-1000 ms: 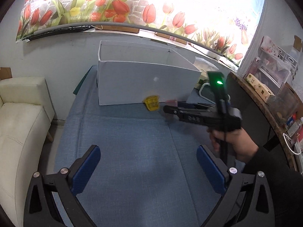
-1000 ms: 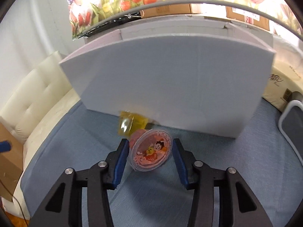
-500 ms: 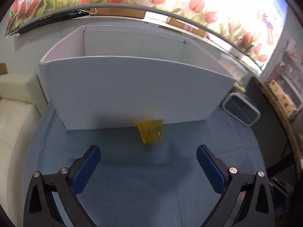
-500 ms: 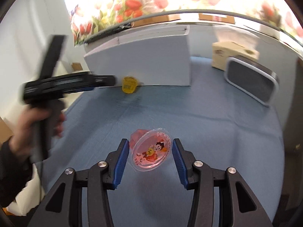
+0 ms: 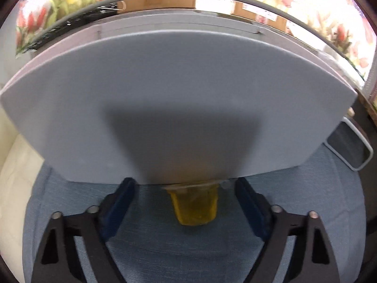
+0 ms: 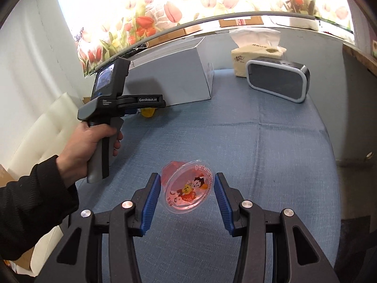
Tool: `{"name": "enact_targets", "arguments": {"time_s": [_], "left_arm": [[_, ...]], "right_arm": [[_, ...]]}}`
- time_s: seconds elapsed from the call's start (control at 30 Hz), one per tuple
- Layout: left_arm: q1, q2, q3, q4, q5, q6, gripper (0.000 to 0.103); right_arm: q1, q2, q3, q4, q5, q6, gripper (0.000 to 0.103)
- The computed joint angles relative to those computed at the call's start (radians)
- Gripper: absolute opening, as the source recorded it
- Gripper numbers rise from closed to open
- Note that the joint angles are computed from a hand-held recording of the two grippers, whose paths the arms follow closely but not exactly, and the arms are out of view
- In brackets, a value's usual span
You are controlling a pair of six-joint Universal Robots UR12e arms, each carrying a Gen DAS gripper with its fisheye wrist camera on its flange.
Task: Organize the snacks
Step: 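Grasp a yellow jelly cup with the left tool while the right tool holds the pink cup, then carry the yellow and pink cups over the white box and release both inside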
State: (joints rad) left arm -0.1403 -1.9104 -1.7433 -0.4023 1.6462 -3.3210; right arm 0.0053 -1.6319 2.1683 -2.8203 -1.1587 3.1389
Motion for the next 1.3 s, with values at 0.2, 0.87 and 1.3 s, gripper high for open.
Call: {"name": "enact_targets", "arguments": {"time_s": [0.2, 0.87, 1.3], "left_arm": [[0.0, 0.006, -0.011, 0.002, -0.002, 0.024, 0.046], [0.077, 0.203, -0.168, 0.136, -0.211, 0.155, 0.046], [0.161, 0.164, -0.008, 0.084, -0.278, 0.164, 0.046]], "right_arm": [[0.0, -0.008, 0.007, -0.007, 0.008, 0.004, 0.051], [0.078, 0.073, -0.107, -0.069, 0.018, 0.013, 0.051], [0.135, 0.286, -0.419, -0.073, -0.011, 0.048, 0.051]]}}
